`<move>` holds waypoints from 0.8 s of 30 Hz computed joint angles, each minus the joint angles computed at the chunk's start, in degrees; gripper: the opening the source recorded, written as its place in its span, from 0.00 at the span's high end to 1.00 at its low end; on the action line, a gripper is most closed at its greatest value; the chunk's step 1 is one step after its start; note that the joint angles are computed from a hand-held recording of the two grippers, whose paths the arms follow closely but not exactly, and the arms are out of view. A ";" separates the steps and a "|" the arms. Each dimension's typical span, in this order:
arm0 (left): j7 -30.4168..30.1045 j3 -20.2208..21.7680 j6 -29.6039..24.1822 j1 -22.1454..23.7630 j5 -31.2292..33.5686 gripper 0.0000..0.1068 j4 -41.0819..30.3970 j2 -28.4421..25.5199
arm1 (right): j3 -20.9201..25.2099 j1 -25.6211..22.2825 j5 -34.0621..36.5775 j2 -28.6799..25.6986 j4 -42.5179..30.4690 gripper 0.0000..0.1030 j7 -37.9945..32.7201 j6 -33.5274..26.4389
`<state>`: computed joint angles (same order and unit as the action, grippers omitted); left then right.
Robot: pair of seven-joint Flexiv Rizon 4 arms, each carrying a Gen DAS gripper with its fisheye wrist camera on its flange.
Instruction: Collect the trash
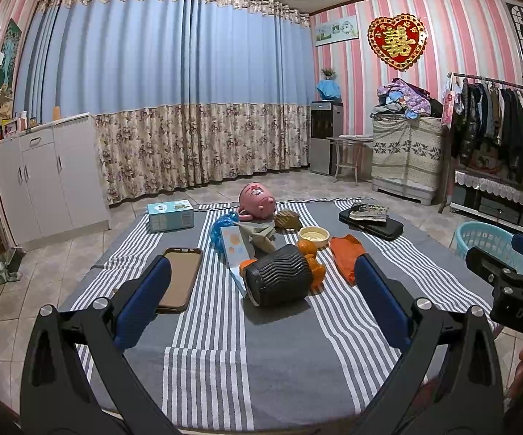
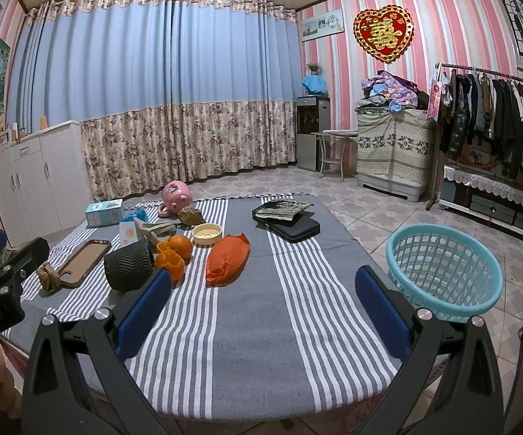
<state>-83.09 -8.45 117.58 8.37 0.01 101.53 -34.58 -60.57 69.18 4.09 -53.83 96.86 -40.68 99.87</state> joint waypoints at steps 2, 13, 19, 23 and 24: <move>-0.14 -0.14 0.12 0.23 0.19 0.08 0.06 0.03 | -0.07 0.06 0.07 -0.09 0.10 0.04 0.01 0.10; -0.23 -0.13 0.00 0.30 0.38 0.08 0.03 0.08 | -0.16 0.27 0.12 -0.12 0.25 0.04 -0.07 0.04; -0.38 -0.31 -0.08 0.70 0.66 0.08 0.13 0.22 | -0.23 0.32 0.17 -0.19 0.27 0.04 -0.04 0.13; -0.20 0.09 -0.03 0.41 0.42 0.08 0.18 0.48 | -0.14 0.26 0.08 -0.07 0.13 0.04 -0.10 -0.06; -0.14 0.28 0.14 0.26 0.32 0.08 0.25 0.53 | -0.20 0.29 0.06 -0.10 0.09 0.04 -0.07 -0.16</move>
